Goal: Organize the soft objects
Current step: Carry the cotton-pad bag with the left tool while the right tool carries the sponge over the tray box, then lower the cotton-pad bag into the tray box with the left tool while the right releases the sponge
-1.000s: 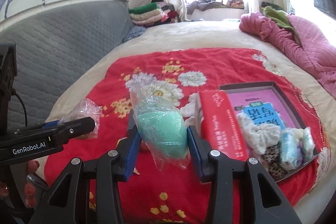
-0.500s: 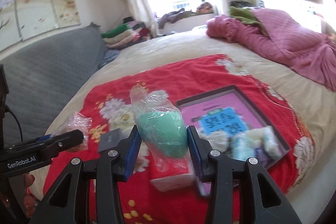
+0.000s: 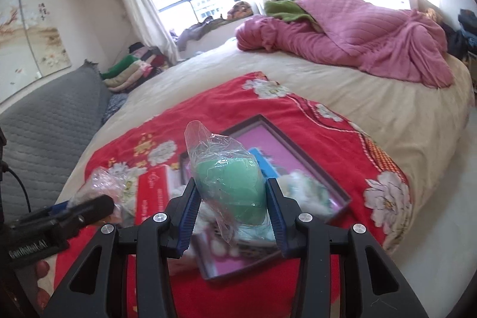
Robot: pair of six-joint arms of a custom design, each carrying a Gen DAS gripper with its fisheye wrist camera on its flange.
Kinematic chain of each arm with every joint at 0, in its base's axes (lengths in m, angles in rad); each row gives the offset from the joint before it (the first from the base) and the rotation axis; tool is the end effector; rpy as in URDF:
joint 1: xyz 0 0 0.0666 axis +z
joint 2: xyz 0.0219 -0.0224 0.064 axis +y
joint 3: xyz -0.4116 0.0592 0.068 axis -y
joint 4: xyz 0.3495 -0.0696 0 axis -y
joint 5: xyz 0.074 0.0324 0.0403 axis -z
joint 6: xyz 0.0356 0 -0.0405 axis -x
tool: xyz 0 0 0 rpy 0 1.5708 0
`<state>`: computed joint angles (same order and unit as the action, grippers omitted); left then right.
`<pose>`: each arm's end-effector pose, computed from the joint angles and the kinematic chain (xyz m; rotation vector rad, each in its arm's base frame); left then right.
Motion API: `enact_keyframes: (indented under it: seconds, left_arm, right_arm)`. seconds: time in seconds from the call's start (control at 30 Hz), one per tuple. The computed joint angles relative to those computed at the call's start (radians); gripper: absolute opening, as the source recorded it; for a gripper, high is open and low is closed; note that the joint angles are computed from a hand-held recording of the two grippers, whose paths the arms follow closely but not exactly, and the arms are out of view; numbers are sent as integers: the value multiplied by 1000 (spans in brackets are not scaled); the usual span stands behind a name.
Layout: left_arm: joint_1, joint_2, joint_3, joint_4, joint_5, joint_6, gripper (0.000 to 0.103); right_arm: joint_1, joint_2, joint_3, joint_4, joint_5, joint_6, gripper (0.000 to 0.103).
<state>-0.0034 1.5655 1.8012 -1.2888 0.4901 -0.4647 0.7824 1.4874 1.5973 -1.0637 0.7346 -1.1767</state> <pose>0.4795 -0.0188 0.5325 0.7394 2.3888 -0.4564 0.3438 0.3076 0.5027 0.6975 2.1109 0.1106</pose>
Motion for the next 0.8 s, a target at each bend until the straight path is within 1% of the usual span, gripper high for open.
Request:
enact_keyframes:
  seconds: [0.07, 0.17, 0.23, 0.33, 0.43, 0.53, 0.8]
  left_arm:
    - [-26, -1, -27, 1, -21, -2, 64]
    - [-57, -6, -72, 20, -55, -8, 64]
    - [-76, -10, -101, 33, -75, -16, 64]
    - [-100, -8, -131, 49, -106, -18, 64]
    - [-119, -6, -151, 72, -130, -19, 64]
    - [-132, 1, -164, 84, -143, -17, 64]
    - [-149, 10, -187, 110, -161, -18, 64]
  right_arm:
    - [-8, -21, -35, 5, -9, -15, 45]
    - [-19, -37, -68, -10, -26, -31, 45]
    - [-29, -48, -93, 1, -50, -38, 45]
    - [-48, -47, -118, 1, -110, -53, 45]
    - [-59, -45, -138, 12, -142, -51, 45]
    - [-69, -41, -149, 21, -166, -47, 45]
    - [-86, -27, -169, 44, -195, -38, 45]
